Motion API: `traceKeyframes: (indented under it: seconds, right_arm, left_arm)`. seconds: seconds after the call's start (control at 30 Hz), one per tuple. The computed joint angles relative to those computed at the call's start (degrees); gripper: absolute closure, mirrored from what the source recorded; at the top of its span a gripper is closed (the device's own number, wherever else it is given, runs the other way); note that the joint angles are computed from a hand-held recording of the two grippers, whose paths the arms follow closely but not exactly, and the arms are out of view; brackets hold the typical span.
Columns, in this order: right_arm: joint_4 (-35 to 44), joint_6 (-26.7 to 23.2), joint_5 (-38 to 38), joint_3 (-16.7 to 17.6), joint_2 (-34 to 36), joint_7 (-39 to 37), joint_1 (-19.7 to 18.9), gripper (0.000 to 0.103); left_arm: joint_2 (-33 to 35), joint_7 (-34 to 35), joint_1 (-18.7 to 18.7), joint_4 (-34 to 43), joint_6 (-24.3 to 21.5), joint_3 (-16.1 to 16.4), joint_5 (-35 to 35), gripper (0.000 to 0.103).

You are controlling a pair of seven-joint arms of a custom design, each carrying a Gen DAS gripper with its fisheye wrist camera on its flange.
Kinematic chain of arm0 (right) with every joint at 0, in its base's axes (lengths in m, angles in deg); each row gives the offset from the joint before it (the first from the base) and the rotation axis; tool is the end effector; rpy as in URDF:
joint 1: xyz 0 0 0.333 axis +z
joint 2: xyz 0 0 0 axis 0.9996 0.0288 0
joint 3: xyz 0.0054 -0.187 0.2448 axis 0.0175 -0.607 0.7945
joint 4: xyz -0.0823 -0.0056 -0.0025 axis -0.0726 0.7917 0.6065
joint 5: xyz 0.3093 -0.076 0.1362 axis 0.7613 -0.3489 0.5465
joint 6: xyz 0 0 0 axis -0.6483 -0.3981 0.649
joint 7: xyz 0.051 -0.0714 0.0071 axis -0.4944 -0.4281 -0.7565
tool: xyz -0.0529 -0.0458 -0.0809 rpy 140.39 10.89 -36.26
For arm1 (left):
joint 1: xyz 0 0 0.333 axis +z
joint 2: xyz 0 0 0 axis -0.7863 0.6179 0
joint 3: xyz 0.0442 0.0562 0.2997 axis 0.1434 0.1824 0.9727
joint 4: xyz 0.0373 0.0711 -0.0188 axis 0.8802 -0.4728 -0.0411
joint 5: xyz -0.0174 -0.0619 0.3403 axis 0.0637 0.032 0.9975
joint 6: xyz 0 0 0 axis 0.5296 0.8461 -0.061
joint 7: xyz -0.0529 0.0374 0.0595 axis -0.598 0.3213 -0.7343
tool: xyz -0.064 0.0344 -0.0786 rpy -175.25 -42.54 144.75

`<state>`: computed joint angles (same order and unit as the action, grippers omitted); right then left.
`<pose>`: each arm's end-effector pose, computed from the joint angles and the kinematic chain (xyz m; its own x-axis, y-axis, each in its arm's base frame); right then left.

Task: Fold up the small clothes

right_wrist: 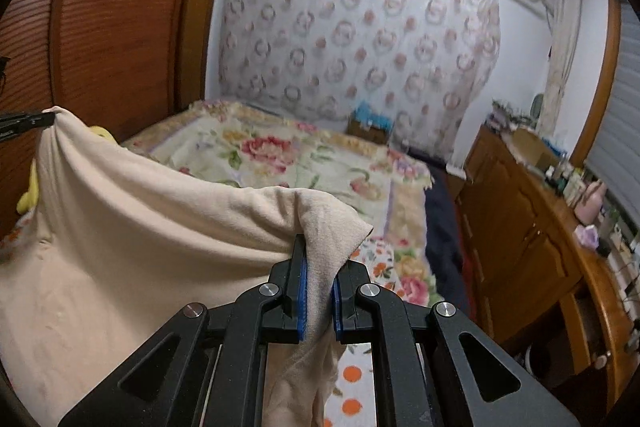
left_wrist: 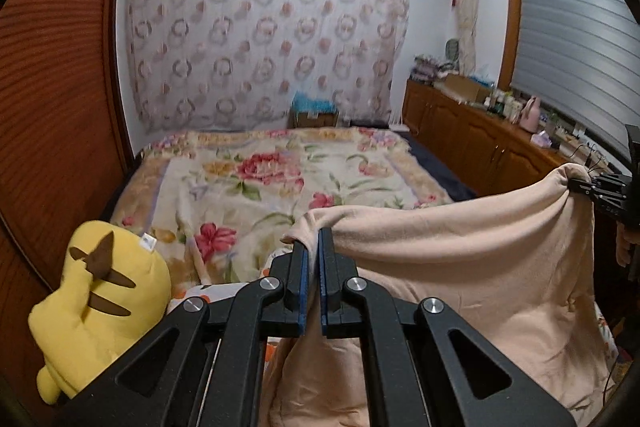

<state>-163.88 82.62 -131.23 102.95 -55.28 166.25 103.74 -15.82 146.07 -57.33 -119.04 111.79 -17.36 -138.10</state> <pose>0.3952 0.2477 0.6563 -0.0839 -0.9658 0.2455 -0.5597 -0.1581 -0.8134 0.5415 -0.1002 0.6037 -0.5657 -0.8191 0.0952 -0.4850 0.2371 -0.8418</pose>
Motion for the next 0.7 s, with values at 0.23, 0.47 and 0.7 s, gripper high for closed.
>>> traceKeyframes:
  seconds: [0.23, 0.47, 0.7]
  right_arm:
    - [4.8, -2.6, 4.8, -1.8, 5.1, -2.1, 1.8, 0.094]
    - [8.3, -2.2, 10.9, -5.5, 9.3, -7.0, 2.1, 0.094]
    - [9.5, -2.5, 15.0, -6.7, 10.2, -9.3, 2.2, 0.094]
  left_arm:
    - [6.8, -6.9, 0.6, 5.1, -1.0, -1.8, 8.4, 0.098]
    - [12.9, -12.4, 2.0, 10.6, -2.1, -4.2, 15.7, 0.098]
    - [16.3, -14.0, 2.8, 13.4, -2.7, -6.0, 20.6, 0.085]
